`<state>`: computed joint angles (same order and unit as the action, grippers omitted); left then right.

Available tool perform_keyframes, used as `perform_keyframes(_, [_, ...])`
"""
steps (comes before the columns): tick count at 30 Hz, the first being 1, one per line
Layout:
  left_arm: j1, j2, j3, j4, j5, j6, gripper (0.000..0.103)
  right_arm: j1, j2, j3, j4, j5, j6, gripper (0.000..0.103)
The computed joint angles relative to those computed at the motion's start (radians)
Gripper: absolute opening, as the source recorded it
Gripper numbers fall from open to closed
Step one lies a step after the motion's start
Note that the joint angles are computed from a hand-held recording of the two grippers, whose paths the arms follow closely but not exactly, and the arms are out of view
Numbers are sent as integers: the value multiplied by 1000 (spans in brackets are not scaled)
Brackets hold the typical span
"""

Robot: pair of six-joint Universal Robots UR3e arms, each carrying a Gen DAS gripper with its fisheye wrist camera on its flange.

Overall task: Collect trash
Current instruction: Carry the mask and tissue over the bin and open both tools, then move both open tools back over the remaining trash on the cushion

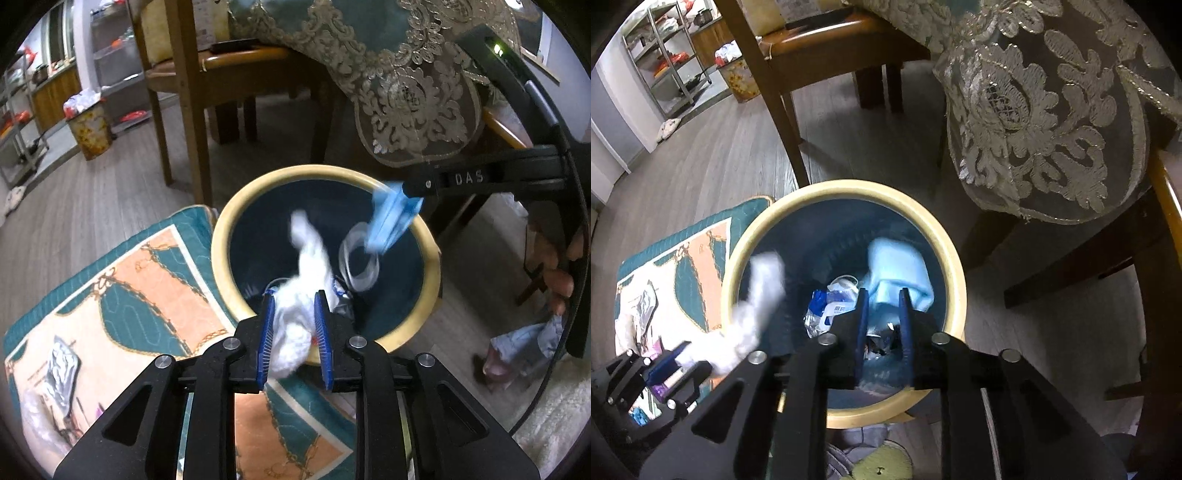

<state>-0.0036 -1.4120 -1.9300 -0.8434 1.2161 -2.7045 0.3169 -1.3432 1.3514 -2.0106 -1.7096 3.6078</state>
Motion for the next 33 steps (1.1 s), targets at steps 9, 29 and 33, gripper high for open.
perform_keyframes(9, [18, 19, 4, -15, -6, 2, 38, 14, 20, -32, 4, 1, -6, 24])
perform_keyframes(29, [259, 196, -2, -154, -79, 90, 91, 139, 173, -295, 10, -81, 69, 96])
perform_keyframes(33, [378, 273, 7, -268, -128, 178, 93, 180, 256, -427, 56, -101, 69, 97])
